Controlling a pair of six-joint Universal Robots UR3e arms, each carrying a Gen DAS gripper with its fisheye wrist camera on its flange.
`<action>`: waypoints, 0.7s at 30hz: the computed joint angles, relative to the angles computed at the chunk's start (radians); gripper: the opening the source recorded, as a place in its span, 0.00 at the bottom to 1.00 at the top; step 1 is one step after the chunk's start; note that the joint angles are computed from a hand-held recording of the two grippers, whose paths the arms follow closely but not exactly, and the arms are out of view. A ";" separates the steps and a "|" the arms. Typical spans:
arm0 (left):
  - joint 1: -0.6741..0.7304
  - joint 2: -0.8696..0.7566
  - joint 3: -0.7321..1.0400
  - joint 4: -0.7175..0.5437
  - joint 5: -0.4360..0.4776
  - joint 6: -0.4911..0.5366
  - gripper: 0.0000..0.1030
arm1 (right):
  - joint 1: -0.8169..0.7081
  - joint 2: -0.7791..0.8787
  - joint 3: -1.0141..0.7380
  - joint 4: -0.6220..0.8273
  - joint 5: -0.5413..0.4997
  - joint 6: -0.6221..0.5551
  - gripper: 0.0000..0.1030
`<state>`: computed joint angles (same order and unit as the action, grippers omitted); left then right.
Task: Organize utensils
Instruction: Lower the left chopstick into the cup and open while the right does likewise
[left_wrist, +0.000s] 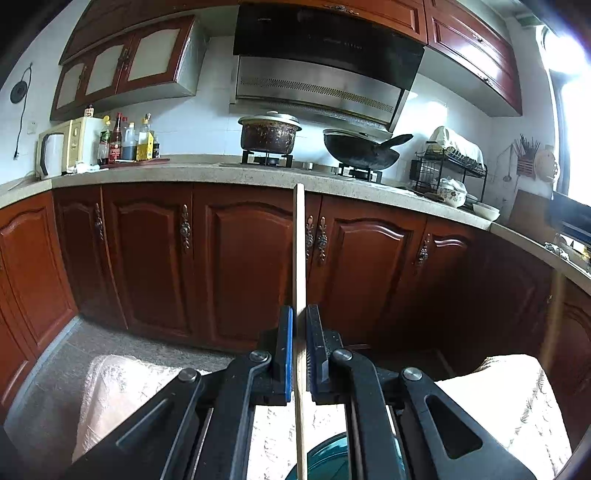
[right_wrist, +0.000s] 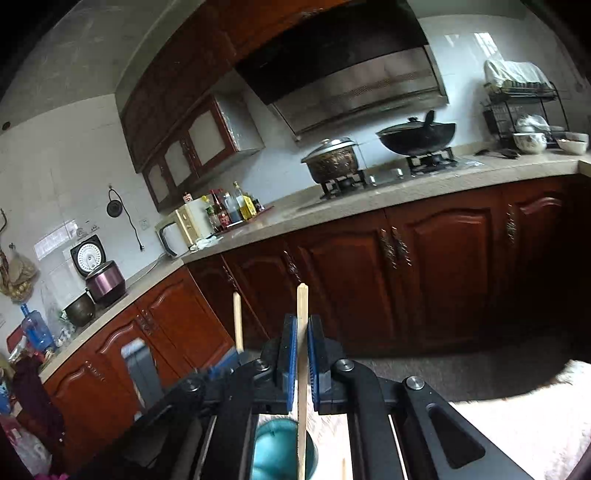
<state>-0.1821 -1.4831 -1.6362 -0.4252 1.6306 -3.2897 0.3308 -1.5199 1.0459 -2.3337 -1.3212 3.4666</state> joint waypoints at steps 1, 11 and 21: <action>0.007 0.006 -0.016 0.003 -0.007 0.002 0.06 | 0.030 0.051 -0.036 -0.020 -0.038 0.007 0.07; 0.047 0.099 -0.165 0.031 -0.070 -0.017 0.06 | 0.131 0.177 -0.015 -0.074 -0.158 -0.051 0.07; -0.007 0.180 -0.247 -0.033 -0.047 -0.032 0.06 | 0.131 0.091 0.207 -0.078 -0.108 -0.064 0.08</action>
